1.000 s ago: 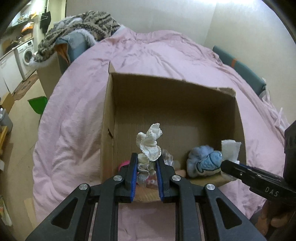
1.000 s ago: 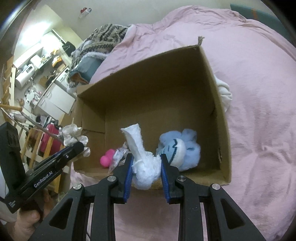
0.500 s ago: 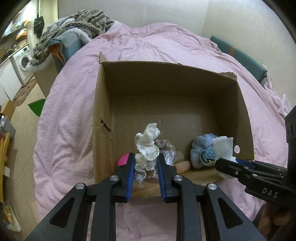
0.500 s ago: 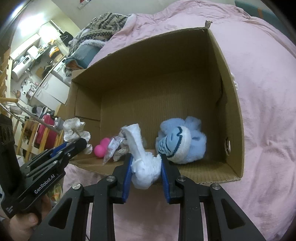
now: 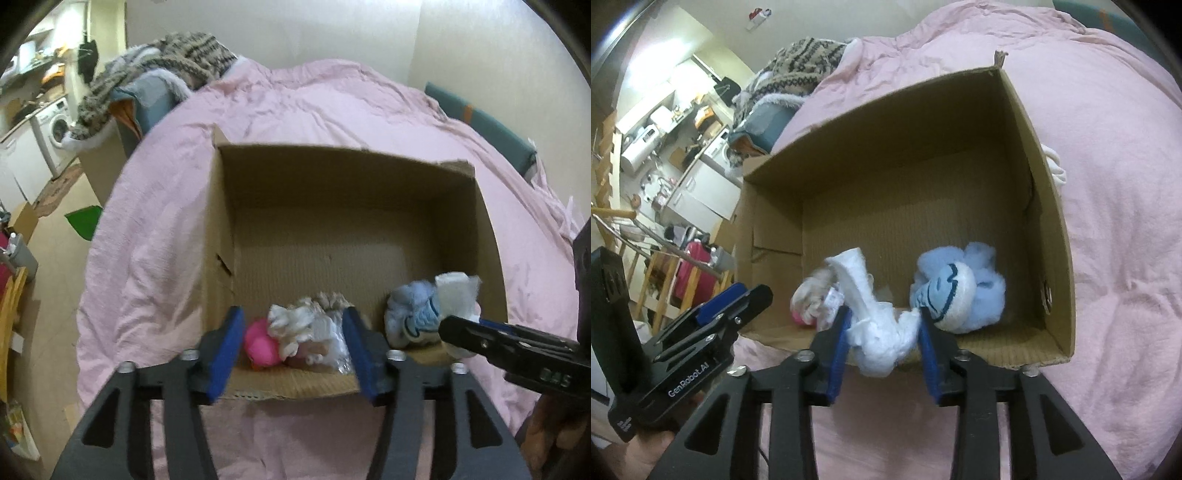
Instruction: Organize soft objects
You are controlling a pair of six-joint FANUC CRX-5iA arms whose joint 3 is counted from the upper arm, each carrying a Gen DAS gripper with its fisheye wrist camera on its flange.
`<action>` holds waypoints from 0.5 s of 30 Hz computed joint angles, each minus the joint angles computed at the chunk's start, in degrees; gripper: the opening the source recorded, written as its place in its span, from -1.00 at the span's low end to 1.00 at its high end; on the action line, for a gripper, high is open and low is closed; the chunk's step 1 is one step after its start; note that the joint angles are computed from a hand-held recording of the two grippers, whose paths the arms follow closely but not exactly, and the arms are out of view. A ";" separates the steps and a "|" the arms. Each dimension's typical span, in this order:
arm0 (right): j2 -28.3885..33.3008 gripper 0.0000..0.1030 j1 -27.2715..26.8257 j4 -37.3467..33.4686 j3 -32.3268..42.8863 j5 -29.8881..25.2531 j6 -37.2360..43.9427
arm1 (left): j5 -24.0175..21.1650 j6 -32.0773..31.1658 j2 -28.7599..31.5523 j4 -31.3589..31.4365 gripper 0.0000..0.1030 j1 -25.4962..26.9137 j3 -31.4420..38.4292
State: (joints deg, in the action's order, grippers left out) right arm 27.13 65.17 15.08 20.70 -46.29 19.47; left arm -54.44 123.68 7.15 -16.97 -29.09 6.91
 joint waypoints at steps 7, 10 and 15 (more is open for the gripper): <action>-1.33 0.56 0.87 6.96 -2.73 1.53 -4.86 | -1.56 2.49 -0.66 -3.01 0.22 -0.88 0.68; -2.18 0.80 1.49 12.84 -4.53 1.09 -9.16 | -2.39 5.10 -2.05 -6.84 0.22 -2.11 0.77; -5.05 0.94 2.40 19.99 -9.02 0.78 -17.01 | -2.45 8.45 -5.15 -9.68 0.22 -3.00 -0.59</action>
State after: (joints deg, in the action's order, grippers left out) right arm 22.08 67.57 35.08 11.68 -45.51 2.47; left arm -56.89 132.13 2.00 -26.65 -32.09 6.32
